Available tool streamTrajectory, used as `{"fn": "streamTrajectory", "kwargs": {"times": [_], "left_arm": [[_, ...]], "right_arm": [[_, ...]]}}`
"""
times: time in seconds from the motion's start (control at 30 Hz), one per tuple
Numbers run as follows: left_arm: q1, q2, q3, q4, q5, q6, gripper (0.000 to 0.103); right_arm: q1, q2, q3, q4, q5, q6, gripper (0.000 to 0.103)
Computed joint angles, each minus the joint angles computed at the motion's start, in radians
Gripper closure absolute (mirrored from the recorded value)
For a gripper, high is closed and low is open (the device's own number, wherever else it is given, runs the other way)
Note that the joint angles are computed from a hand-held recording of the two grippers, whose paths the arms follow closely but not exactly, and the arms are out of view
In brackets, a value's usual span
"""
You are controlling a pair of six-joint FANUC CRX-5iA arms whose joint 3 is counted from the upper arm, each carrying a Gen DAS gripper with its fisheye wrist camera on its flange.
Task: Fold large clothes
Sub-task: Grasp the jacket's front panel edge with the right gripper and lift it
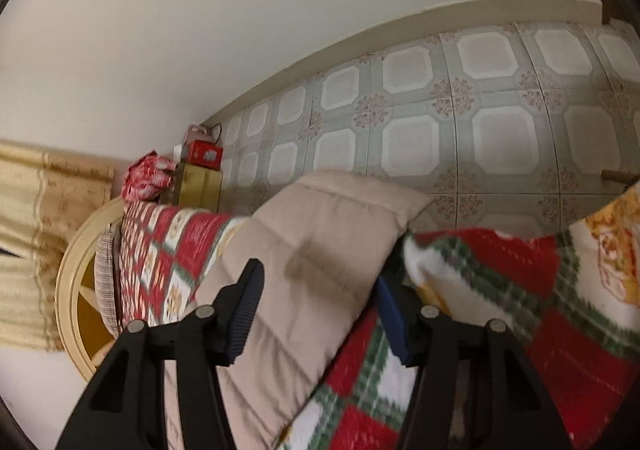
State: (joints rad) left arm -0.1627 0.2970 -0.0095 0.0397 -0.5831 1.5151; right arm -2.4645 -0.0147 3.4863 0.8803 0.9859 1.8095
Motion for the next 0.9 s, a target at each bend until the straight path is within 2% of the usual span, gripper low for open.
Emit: {"fn": "streamTrajectory", "kwargs": {"times": [0.03, 0.07, 0.1, 0.2, 0.33, 0.43, 0.57, 0.73, 0.9], "left_arm": [[-0.001, 0.003, 0.003, -0.002, -0.001, 0.002, 0.001], [-0.001, 0.004, 0.005, -0.002, -0.001, 0.002, 0.001], [-0.001, 0.004, 0.005, -0.002, -0.001, 0.002, 0.001], [-0.003, 0.008, 0.009, -0.001, -0.002, 0.003, 0.001], [-0.003, 0.007, 0.008, -0.002, -0.001, 0.005, 0.001], [-0.004, 0.012, 0.012, 0.000, 0.000, 0.005, 0.001], [-0.002, 0.014, 0.007, 0.014, 0.006, -0.005, 0.001], [0.010, 0.003, -0.018, 0.055, 0.021, -0.040, 0.001], [0.027, -0.012, -0.061, 0.137, 0.055, -0.102, 0.001]], "right_arm": [[-0.013, -0.004, -0.001, -0.013, -0.003, 0.024, 0.065], [-0.038, -0.008, -0.005, -0.045, -0.010, 0.089, 0.079], [-0.046, -0.006, -0.001, -0.050, -0.015, 0.117, 0.086], [-0.010, 0.008, 0.010, 0.004, 0.004, 0.080, 0.093], [0.113, 0.024, -0.029, 0.142, 0.167, 0.050, 0.094], [0.160, 0.038, -0.091, 0.184, 0.246, 0.171, 0.094], [0.206, 0.026, -0.228, 0.211, 0.305, 0.419, 0.094], [0.237, -0.082, -0.455, 0.217, 0.285, 0.694, 0.094], [0.229, -0.246, -0.692, 0.179, 0.149, 0.927, 0.094]]}}
